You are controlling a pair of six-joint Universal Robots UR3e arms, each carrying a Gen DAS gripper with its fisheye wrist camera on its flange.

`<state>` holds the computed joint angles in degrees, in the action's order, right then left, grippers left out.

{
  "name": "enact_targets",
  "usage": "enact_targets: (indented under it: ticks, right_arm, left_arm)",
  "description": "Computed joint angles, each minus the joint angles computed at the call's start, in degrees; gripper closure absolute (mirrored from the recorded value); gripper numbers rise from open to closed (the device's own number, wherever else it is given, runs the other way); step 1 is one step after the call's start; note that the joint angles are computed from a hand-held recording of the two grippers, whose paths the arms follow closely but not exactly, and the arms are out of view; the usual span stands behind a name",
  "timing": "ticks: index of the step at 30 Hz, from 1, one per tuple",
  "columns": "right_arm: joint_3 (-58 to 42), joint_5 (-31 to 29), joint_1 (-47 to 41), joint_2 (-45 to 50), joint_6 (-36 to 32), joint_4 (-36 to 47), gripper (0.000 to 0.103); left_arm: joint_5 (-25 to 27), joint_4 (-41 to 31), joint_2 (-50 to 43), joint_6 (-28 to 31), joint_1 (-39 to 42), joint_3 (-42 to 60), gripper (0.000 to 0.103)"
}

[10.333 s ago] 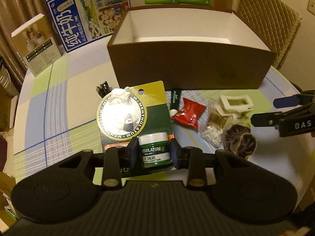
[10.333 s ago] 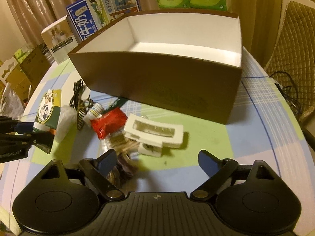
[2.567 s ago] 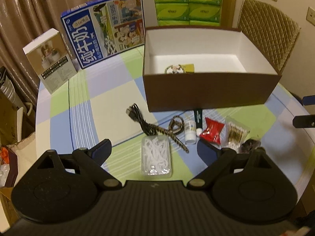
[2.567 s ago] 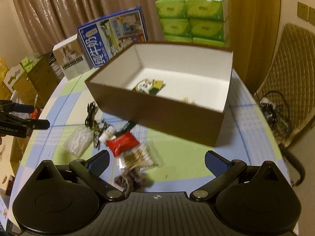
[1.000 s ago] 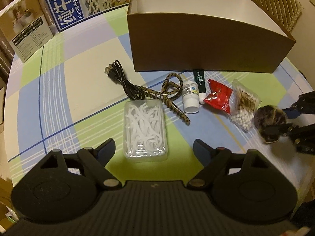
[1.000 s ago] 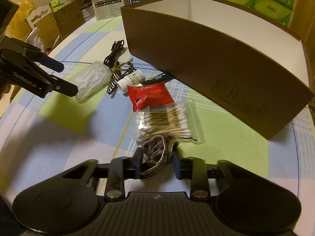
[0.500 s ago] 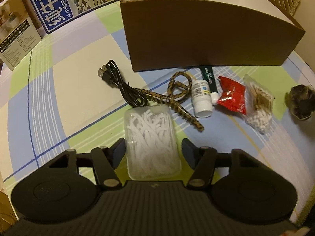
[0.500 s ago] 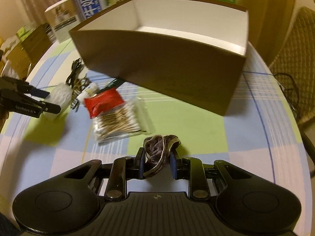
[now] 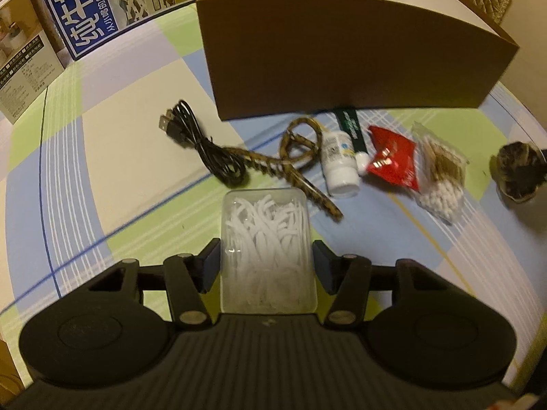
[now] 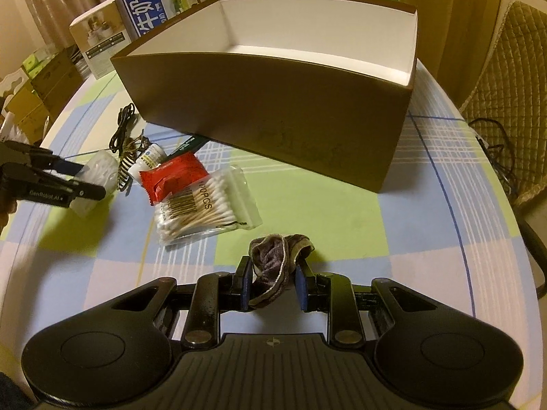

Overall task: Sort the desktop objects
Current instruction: 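Lift the floss-pick box and the scrunchie off the table with both tools, then carry the floss-pick box and scrunchie with both tools into the brown box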

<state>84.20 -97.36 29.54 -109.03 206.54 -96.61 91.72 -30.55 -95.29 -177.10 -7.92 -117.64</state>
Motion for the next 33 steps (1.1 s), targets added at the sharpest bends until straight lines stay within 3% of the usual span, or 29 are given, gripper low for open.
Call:
enact_targets:
  ticks: [5, 9, 15, 33]
  right_arm:
    - [0.2, 0.1, 0.2, -0.3, 0.1, 0.3, 0.08]
    - [0.4, 0.2, 0.2, -0.4, 0.1, 0.5, 0.08]
    - [0.0, 0.2, 0.5, -0.3, -0.3, 0.2, 0.08]
    - [-0.4, 1.7, -2.2, -3.4, -2.4, 3.5, 0.08]
  left_arm:
    - [-0.4, -1.6, 3.3, -1.2, -0.9, -2.5, 0.051]
    - [0.1, -2.6, 0.8, -3.1, -1.3, -0.8, 0.048]
    - [0.8, -0.4, 0.4, -4.6, -2.0, -1.5, 0.051]
    - [3.0, -5.9, 4.4, -7.5, -5.7, 3.1, 0.051]
